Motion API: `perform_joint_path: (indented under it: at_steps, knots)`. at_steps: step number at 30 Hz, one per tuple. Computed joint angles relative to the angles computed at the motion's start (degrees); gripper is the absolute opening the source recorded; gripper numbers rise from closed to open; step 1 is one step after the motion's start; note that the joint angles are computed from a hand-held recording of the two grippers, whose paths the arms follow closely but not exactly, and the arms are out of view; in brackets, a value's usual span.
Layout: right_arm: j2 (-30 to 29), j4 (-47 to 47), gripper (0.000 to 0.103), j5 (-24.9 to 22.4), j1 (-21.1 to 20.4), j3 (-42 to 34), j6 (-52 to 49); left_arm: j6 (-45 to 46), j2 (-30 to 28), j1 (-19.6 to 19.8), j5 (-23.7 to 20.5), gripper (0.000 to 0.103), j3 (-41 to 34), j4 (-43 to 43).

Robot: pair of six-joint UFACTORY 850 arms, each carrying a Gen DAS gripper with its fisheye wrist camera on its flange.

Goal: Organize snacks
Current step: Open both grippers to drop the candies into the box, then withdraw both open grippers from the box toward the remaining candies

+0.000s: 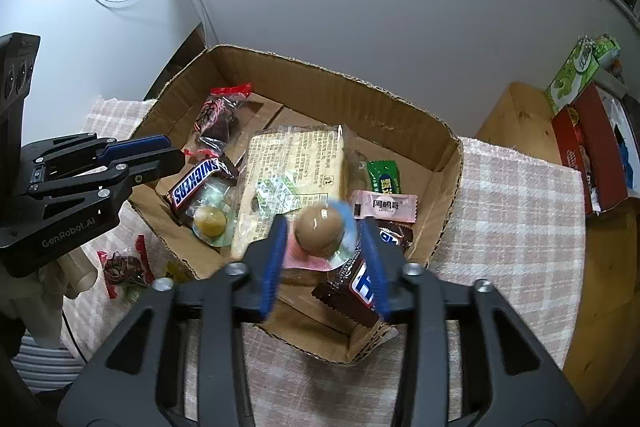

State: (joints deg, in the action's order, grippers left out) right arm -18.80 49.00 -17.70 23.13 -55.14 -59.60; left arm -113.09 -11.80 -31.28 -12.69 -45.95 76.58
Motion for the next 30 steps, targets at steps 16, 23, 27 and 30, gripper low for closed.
perform_joint_path:
  at_steps: [16,23,27,30]
  knots:
    - [3.36,0.03,0.078,1.11,-0.05,2.54,0.29,-0.54,3.21,-2.79,-6.01,0.053,1.12,-0.22]
    - [6.99,5.5,0.079,0.44,-0.81,5.38,-4.26,-3.41,6.4,-5.43,-8.95,0.053,2.54,2.06]
    - [9.07,7.47,0.079,-0.08,-1.21,7.16,-5.77,-3.03,7.32,-6.94,-11.03,0.053,2.74,1.73]
    - [10.13,8.97,0.079,-0.66,-1.47,8.18,-6.94,-2.85,8.18,-7.98,-12.15,0.053,3.19,1.4]
